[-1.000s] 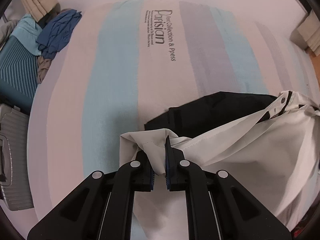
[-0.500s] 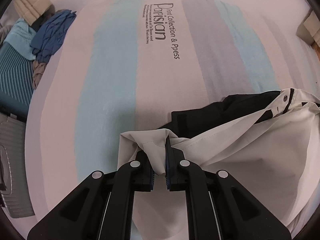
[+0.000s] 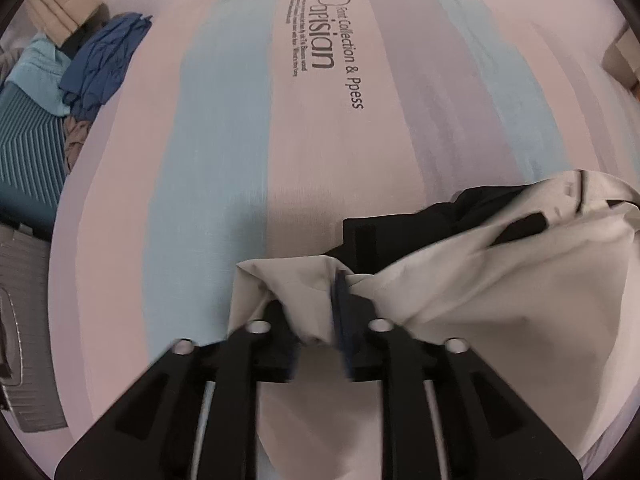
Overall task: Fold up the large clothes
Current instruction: 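Lay the hem over the hood with both grippers and open them, then grasp the edge of the folded white jacket with the left gripper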
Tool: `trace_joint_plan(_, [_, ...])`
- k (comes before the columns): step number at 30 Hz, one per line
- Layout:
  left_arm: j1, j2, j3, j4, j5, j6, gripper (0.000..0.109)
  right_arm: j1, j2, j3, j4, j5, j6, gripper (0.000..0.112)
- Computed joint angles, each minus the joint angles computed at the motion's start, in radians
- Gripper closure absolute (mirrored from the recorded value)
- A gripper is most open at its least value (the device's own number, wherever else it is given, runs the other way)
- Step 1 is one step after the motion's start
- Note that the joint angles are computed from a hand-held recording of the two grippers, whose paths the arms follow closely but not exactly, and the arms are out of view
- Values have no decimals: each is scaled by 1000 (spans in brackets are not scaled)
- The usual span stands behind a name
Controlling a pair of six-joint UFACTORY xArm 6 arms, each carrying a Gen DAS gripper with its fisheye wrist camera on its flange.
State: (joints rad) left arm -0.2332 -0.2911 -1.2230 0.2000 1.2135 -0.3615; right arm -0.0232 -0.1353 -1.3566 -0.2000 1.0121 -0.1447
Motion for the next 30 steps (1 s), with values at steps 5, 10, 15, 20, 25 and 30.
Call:
trace_joint_plan(5, [-25,-53,20,-1,-17,-56,50,-32,-110,97,78,-120,-23,40])
trace_joint_plan(10, [-94,-133,47,79,-46,-114,19,-53,-208,134,155,-113,-65,39])
trace_joint_plan(15, [-152,-237,110,63,-1,-131,14,8,-342,203,226,-12,-72,39])
trace_joint_plan(20, [-103,-379,275,-38,20,-118,14,187,-437,321,212,21,3,39])
trace_joint_plan(25, [-50,-509,429,-129,34,-65,14,347,-444,425,113,-12,162,41])
trace_joint_plan(30, [33,-610,589,-244,-22,26,14,394,-445,524,37,-48,277,42])
